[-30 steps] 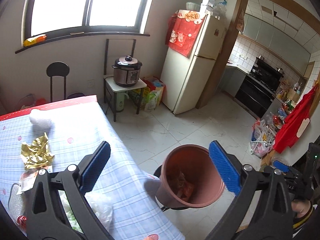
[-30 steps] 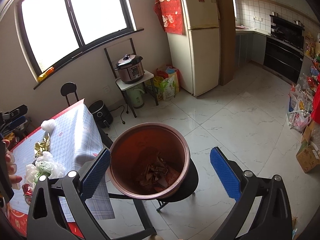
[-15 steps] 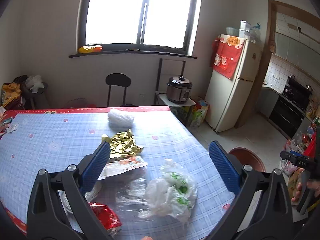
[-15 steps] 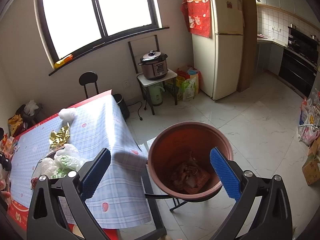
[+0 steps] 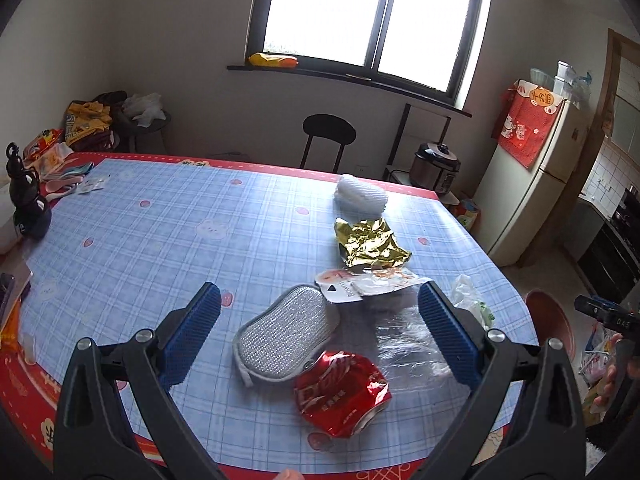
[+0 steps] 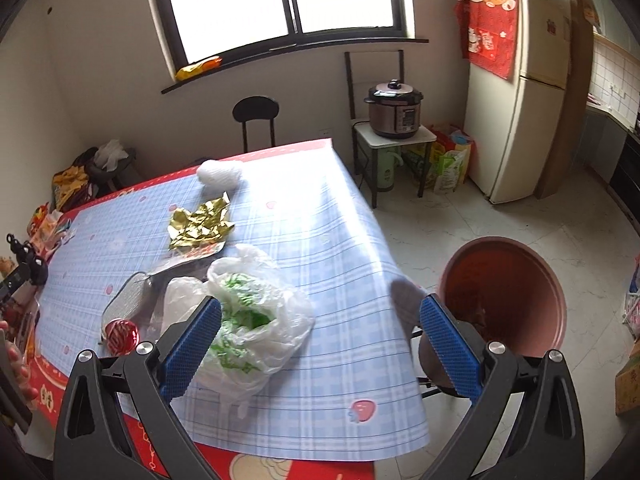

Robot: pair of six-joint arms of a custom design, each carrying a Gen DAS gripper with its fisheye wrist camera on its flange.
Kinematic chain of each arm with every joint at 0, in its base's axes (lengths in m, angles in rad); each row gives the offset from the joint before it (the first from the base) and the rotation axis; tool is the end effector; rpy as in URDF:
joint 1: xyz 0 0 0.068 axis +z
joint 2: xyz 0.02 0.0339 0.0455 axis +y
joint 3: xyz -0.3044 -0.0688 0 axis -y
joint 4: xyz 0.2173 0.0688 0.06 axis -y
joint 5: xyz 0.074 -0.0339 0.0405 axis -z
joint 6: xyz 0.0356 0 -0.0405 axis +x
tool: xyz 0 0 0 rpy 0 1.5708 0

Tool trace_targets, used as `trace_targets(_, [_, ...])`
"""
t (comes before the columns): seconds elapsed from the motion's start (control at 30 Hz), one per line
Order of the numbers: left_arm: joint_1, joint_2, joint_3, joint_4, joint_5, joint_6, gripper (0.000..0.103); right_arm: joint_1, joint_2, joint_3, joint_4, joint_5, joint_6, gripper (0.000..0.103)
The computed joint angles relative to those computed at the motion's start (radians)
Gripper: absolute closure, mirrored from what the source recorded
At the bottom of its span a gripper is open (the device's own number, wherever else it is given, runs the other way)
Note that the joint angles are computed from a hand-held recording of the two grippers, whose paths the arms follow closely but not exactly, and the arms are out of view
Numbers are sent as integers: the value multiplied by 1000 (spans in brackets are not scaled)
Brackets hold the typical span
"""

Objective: Collect trash
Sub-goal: 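Move the right tool to the white plastic bag with green print and grasp it, then lift the white bag with the right tool while the left tool grasps the crushed red can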

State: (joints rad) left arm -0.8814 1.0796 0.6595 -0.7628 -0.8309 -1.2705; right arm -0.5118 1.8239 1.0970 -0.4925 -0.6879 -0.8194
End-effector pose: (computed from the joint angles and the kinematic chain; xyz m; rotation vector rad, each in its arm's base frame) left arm 0.1070 -0.0885 0.2573 -0.6228 2.1580 0.0820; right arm 0.3018 -0.1436 0.2133 -0.5226 2.3670 0.4163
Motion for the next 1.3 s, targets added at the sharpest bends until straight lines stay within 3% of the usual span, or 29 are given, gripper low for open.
trace_targets(0.13, [38,-50,-94,54,73,15,6,131,-16,-79,8,43,17,5])
trace_targets(0.27, [39,-74,-155,75,92,-12,6,278,-27,-165,140,81,106,5])
trace_targets(0.5, [37,-126,-207,117,124,-9,6,418,132,-142,331,195,225,5])
trace_targets(0.7, [-34,-117,-213,128,123,-48,6,382,303,-23,236,242,292,5])
trace_targets(0.87, [-63,-103,-222,133,127,-99,6,344,297,-59,256,229,325,5])
trace_targets(1.1, [-55,-64,-214,164,135,-90,6,301,310,-47,198,258,249,5])
trace_targets(1.13, [-58,-56,-209,166,133,-89,6,288,316,-34,174,242,247,7])
trace_targets(1.2, [-61,-44,-196,167,130,-81,6,263,320,-17,128,213,232,27])
trace_targets(1.3, [-62,-27,-179,166,127,-74,6,234,314,0,67,177,183,45])
